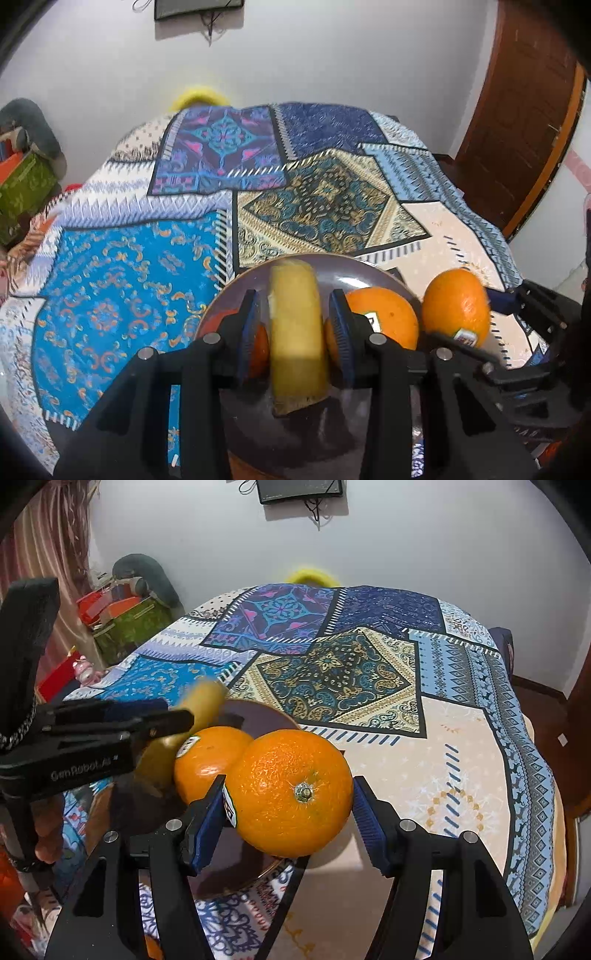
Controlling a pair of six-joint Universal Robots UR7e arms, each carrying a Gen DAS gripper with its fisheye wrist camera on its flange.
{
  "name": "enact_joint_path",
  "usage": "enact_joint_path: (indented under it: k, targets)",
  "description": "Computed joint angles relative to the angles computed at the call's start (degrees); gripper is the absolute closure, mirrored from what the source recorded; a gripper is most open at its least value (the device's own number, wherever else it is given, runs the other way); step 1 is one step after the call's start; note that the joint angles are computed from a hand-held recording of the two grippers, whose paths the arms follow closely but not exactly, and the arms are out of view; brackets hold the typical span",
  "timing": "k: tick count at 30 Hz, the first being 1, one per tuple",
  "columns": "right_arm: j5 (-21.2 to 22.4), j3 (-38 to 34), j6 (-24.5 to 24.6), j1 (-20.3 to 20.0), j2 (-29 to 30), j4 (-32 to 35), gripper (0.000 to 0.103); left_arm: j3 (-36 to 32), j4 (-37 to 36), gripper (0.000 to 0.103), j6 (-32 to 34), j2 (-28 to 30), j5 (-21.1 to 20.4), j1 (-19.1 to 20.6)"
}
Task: Organize fruits
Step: 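Lower the banana and orange with both tools onto the purple plate, then open both tools and lift them away from the plate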
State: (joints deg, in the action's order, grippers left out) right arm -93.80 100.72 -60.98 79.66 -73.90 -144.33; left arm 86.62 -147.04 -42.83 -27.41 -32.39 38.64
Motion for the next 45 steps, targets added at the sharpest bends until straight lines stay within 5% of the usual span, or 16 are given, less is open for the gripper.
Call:
enact_joint_path:
  k: [13,30,38,45]
  targets:
    - [-1.97,4.39,-1.1,0.36,-3.01,2.53,0.041,7.33,5.92,0.062,-5.87,-5.25,0.9,-4.68]
    - [-4.53,5.15,-2.01,1.49,-0.59,-3.12,0.041,12.15,7.7,0.06,-11.44,-7.31,-1.2,-4.38]
    - [-5.7,5.12,-1.03,1.94,-1.49,-0.58,0.028,13.37,9.37,0.06,-13.83,-8.22,-1.89,-6.05]
    - [-5.06,6.85,-1.72,1.78,-5.14,-0.08,0.028,14.95,11.41,0.06,-17.6,-10.03,-1.83,-9.16]
